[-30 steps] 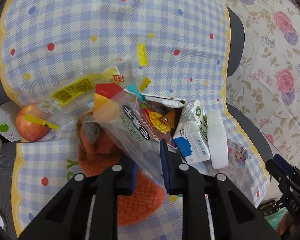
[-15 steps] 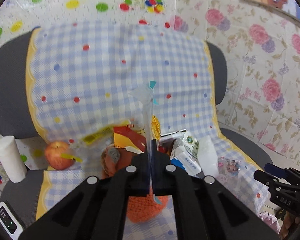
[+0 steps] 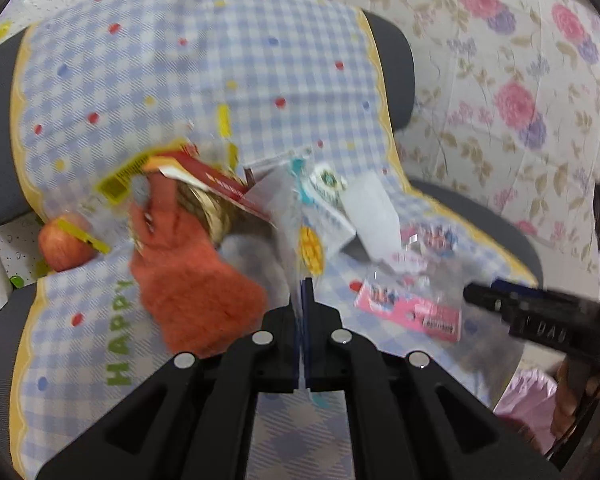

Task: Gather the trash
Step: 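Grasp the clear doll sticker packet with the right tool while the left tool holds the bag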

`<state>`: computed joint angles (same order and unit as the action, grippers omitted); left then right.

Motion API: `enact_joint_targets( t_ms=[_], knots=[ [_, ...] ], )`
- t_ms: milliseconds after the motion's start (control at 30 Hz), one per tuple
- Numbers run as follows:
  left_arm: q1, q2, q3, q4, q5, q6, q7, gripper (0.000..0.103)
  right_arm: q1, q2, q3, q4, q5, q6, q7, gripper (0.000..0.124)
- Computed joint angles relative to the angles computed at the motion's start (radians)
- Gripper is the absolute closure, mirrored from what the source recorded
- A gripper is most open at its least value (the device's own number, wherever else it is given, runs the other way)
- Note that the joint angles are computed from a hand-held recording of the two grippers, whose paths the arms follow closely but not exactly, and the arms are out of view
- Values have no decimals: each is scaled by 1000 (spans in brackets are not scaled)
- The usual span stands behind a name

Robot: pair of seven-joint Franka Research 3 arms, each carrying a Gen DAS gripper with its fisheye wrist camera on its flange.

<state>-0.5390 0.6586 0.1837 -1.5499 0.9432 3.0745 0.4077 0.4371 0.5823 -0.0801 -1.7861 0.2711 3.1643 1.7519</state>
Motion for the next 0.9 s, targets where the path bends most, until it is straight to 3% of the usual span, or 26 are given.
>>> enact_joint_targets(
  t_ms=[100,133,233,367,467,533,567,600,800,900],
  knots=[
    [106,32,-171,39,-119,-123,225,103,-72,27,77,33,18,-2,-28,71],
    [125,42,-200,49,-155,-141,275,103,-94,41,102,50,26,0,-37,72],
    [117,44,-185,45,-191,-116,299,103,-116,66,126,83,40,3,-53,73],
    [64,26,-104,23,-181,-66,250,103,-147,108,168,150,61,-13,-75,75],
    [30,14,-57,17,-160,-55,201,103,-137,123,167,176,74,-16,-73,87],
    [17,5,-39,11,-143,-54,175,103,-131,116,164,167,83,1,-71,108],
    [10,-1,-30,8,-132,-56,160,103,-126,106,160,154,86,20,-70,111],
    [2,-11,-19,-2,-117,-54,141,103,-99,90,131,135,88,45,-61,123],
    [-24,-52,23,-25,-24,-19,27,103,87,-2,-72,29,100,154,-63,123],
    [-47,-72,51,-26,37,4,-47,103,255,-41,-246,-23,158,178,-94,123]
  ],
)
